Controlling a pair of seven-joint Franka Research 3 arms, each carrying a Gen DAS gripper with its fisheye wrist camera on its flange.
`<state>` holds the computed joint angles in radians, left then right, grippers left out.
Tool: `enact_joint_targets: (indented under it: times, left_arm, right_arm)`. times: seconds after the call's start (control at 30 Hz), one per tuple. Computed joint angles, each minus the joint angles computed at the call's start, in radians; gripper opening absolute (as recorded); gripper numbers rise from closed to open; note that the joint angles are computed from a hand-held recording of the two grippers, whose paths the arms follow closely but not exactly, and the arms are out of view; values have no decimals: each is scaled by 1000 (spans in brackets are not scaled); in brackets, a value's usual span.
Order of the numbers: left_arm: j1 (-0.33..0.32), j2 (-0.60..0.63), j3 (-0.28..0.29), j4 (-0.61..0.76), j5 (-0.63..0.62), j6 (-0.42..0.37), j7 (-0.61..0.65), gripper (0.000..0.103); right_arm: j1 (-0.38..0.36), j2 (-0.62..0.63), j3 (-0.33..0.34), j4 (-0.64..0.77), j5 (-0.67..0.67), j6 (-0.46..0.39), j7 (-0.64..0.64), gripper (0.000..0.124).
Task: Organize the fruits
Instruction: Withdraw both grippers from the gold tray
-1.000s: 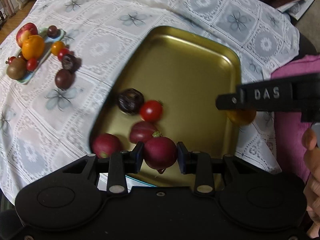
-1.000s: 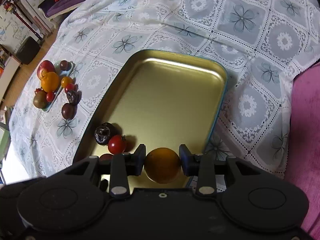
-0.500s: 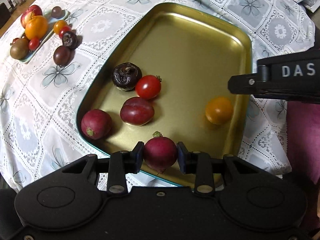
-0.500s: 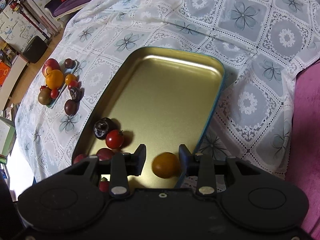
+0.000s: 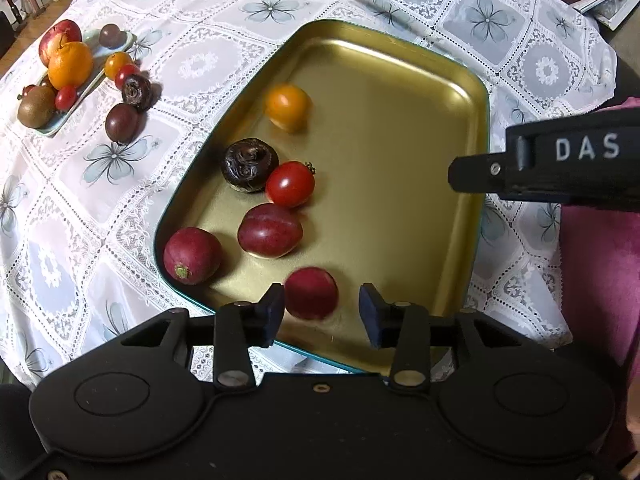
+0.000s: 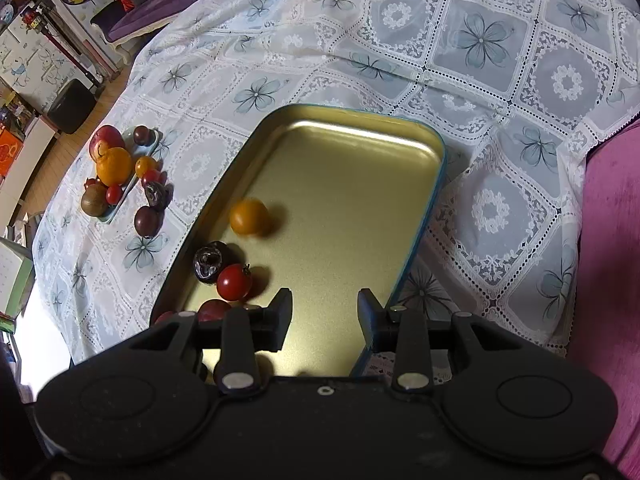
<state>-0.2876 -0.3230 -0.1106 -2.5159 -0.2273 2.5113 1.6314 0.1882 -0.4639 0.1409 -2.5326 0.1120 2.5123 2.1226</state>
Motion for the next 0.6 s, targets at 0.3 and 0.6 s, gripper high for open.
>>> enact_joint_targets:
  times: [0.3,0.6]
  left_arm:
    - [22,-20,1,-10,39,0,-21,51]
    - [85,-40,21,-36,130,47,-81,50]
  right_arm:
    - [3,19,4,9,-7,-16,9,40]
    - [1,49,57,32,-110,-33,73,40]
